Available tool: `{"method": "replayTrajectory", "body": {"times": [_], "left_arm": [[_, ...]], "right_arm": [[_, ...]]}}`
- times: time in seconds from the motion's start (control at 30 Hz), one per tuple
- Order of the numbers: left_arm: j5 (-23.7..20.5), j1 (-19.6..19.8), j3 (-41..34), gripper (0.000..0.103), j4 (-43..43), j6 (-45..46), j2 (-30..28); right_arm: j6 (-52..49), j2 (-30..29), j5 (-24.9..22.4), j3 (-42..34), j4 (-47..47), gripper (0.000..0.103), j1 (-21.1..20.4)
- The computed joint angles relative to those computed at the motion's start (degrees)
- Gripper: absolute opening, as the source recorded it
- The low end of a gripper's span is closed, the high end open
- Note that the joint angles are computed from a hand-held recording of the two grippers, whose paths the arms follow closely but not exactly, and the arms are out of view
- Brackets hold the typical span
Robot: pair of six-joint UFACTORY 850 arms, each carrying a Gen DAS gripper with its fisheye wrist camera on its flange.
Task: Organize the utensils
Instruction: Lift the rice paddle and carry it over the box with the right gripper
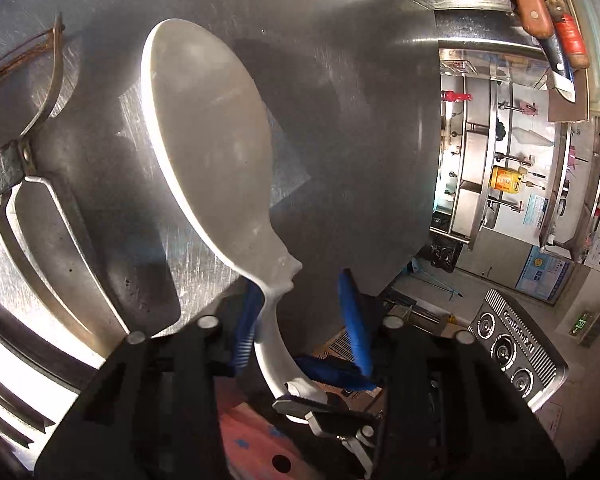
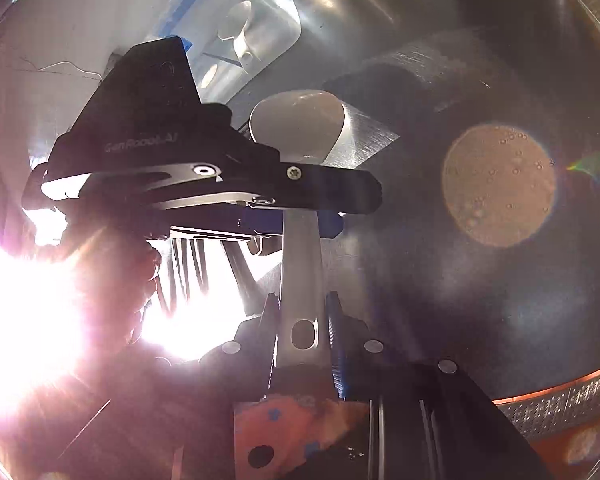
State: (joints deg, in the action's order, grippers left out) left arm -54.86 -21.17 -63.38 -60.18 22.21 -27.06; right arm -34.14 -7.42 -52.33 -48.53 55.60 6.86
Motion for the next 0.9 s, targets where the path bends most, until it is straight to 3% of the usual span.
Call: {"method": "replayTrajectory", "body": {"times": [0.1, 0.37, 0.53, 0.7, 0.83, 0.9], "left_arm": [[0.67, 0.39, 0.29, 0.013, -0.38, 0.89, 1.0], [-0.45, 2.55, 0.69, 0.012, -7.91, 11.5, 8.41], [-1.02, 6.72, -2.32, 0.012, -12.34, 19.47, 13.99], [3.52, 14.31, -7.97, 0.012, -10.1, 20.55, 15.39], [0.41, 21.46, -15.53, 0.012, -3.4, 13.4, 8.36], [-0.18, 23.72, -18.31, 0.012, 0.42, 8.6, 4.01]], "right_arm": [[0.93, -0.86, 0.73, -1.33, 0.54, 0.025, 1.0], [1.1, 5.26, 1.62, -4.86, -1.2, 0.025, 0.91], [-1.2, 4.97, 3.61, -15.37, -4.29, 0.025, 3.18], [-3.44, -7.02, 3.56, -34.72, -7.23, 0.025, 7.62], [2.45, -23.95, -4.43, -56.07, -12.13, 0.025, 11.15], [8.24, -33.78, -10.6, -67.97, -15.8, 0.025, 13.07]]}}
